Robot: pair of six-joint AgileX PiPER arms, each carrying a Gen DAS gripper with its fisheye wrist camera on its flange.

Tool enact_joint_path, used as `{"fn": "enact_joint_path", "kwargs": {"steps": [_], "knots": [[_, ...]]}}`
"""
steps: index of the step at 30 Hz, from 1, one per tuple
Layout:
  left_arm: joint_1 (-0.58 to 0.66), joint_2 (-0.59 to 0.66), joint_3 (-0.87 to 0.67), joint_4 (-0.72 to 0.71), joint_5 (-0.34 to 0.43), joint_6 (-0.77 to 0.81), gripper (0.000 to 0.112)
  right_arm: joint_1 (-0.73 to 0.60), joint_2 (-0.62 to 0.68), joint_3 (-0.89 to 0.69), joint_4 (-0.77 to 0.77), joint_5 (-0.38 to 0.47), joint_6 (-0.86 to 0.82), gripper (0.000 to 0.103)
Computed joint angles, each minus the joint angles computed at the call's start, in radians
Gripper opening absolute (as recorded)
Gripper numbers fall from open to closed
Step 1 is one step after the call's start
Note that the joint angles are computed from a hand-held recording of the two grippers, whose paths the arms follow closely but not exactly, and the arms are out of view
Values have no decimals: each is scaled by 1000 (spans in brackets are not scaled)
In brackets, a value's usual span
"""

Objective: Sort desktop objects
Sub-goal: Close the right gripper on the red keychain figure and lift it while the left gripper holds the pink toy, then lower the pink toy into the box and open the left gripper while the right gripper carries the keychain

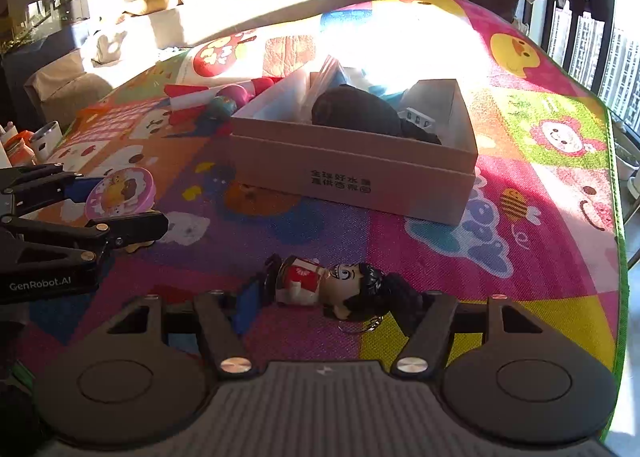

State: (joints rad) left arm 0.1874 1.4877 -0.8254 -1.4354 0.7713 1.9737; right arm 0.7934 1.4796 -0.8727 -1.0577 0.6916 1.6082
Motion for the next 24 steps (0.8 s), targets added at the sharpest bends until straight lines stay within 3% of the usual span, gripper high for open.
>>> {"fn": "enact_joint_path", "kwargs": {"steps": [6,8,11,18,21,24], "knots": [[-19,-54,-79,-91,76,24,61,112,-183,-1,-133,222,40,65],[-48,-49,-127,-128,76,28,61,164,-225,-10,-196,327,59,66],[-94,-15,-220,-140,56,-20,61,205,-254,-12,-246,417,79,66],[-211,135,-475,-45,-22,-277,62,140,-271,11,-229,383,91,66],[-216,210,-569,60,-4,-426,80,106,-264,16,-207,358,87,66],[-173,205,-530,41,15,-404,89,119,-272,34,-212,374,102,66]]}}
